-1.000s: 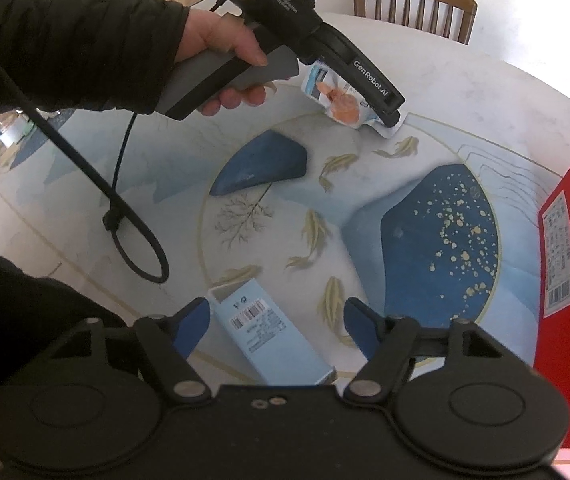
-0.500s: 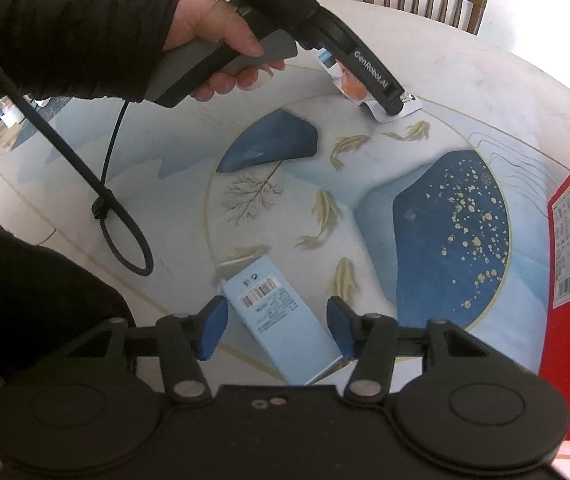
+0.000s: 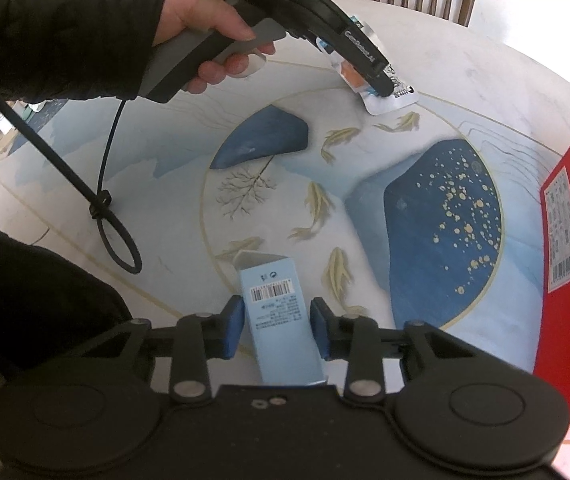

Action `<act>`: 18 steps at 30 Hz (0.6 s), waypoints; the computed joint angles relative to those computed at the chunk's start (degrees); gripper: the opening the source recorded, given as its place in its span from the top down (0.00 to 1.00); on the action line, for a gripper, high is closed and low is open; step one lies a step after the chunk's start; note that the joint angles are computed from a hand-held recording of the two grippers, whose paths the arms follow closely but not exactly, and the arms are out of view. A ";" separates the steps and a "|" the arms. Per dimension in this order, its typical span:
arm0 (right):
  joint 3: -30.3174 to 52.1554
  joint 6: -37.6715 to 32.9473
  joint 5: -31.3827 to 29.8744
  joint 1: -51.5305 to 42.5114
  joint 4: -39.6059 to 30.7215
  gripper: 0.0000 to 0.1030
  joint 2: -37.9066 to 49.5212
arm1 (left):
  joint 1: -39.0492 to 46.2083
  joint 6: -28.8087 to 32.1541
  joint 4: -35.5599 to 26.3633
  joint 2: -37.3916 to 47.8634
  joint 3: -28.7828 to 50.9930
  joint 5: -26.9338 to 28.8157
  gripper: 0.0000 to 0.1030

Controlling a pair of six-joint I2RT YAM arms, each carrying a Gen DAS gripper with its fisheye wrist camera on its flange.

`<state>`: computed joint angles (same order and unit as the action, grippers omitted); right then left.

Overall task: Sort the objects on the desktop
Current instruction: 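Close left tool on the sausage packet while right tool grasps the light blue carton, then lift and carry the sausage packet and blue carton over the red shoebox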

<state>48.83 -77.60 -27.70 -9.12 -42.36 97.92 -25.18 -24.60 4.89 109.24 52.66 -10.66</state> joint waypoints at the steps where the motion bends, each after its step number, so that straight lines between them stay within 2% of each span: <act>1: -0.01 0.08 0.01 -0.10 0.00 0.67 -0.16 | -0.10 -0.21 0.00 -0.16 -0.16 0.23 0.56; 18: 2.45 0.27 -2.20 -6.23 -2.55 0.70 -2.01 | -5.89 -5.63 2.56 -6.10 -6.52 -0.98 0.57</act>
<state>51.28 -77.33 -29.89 -15.35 -44.92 95.91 -31.07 -30.23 7.45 103.14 46.14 -11.64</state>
